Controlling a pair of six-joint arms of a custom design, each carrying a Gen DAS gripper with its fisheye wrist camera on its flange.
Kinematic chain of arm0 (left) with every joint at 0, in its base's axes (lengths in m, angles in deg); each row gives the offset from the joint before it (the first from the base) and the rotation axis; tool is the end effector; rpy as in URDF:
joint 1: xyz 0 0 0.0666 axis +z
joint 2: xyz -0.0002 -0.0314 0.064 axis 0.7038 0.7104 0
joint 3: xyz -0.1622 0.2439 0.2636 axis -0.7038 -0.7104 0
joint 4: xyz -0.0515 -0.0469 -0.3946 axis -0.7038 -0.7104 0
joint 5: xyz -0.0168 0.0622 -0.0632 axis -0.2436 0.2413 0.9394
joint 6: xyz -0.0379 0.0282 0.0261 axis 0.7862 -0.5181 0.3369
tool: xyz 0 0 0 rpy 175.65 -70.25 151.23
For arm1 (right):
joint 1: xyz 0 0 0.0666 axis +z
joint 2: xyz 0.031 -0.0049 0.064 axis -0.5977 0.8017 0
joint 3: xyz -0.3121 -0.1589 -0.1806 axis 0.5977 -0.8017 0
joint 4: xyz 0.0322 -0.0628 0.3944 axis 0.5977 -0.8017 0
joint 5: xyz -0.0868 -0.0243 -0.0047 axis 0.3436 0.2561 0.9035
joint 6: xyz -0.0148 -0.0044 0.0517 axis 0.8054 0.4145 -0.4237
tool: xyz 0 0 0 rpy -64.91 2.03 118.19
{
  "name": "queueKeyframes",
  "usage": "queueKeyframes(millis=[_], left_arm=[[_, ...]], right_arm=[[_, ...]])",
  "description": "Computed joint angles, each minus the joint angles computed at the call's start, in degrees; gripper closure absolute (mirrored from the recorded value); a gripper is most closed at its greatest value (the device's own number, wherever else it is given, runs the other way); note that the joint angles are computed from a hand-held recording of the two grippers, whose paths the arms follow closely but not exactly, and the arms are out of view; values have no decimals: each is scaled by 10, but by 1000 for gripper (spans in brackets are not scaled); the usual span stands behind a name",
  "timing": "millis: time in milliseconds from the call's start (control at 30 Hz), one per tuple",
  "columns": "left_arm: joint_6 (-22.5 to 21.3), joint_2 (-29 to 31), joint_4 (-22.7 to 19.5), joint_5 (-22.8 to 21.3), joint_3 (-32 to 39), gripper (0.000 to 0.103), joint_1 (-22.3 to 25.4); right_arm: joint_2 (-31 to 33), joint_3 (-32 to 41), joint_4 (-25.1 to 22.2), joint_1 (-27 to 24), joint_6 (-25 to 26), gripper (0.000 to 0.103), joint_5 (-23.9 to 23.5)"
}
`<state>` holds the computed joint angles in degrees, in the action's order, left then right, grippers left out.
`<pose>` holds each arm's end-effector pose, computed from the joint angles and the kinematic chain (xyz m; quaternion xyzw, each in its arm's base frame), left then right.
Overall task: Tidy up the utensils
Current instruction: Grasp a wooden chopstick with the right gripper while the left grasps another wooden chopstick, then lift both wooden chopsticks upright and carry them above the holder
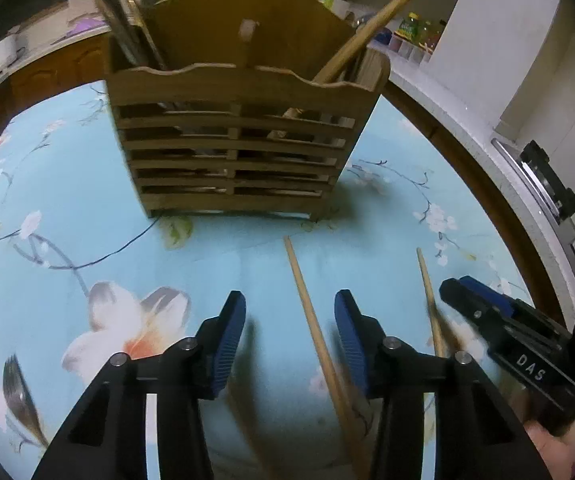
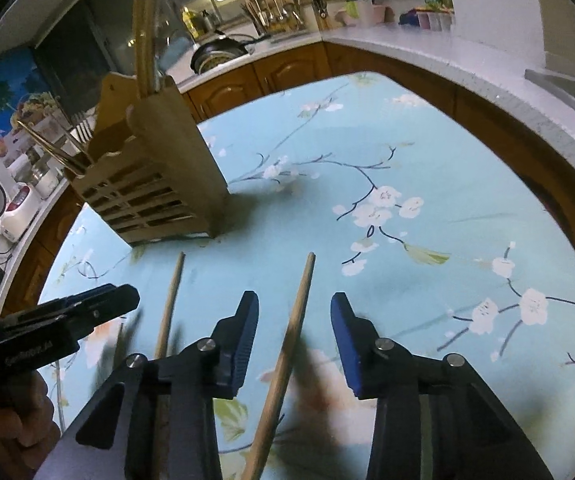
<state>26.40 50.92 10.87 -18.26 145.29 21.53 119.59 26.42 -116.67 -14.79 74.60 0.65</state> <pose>0.4634 -0.1941 0.4566 -0.0915 0.9467 -0.0838 0.2974 0.4548 0.1877 0.4200 -0.0896 0.9480 0.1537 0.2640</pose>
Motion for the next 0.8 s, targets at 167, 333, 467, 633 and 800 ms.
queueKeyframes(millis=[167,333,467,633,800], left_arm=[[-19,41,-9,10,31,70,10],[-38,83,-31,10,64,83,11],[-61,95,-40,-28,75,92,-3],[-54,94,-30,-21,70,98,-5],[-39,63,-6,-2,41,99,-4]], right_arm=[[28,19,-13,0,9,77,8],[54,44,-26,6,26,82,29],[59,49,-32,18,56,89,66],[54,45,-29,19,66,96,79],[38,37,-22,9,36,98,34]])
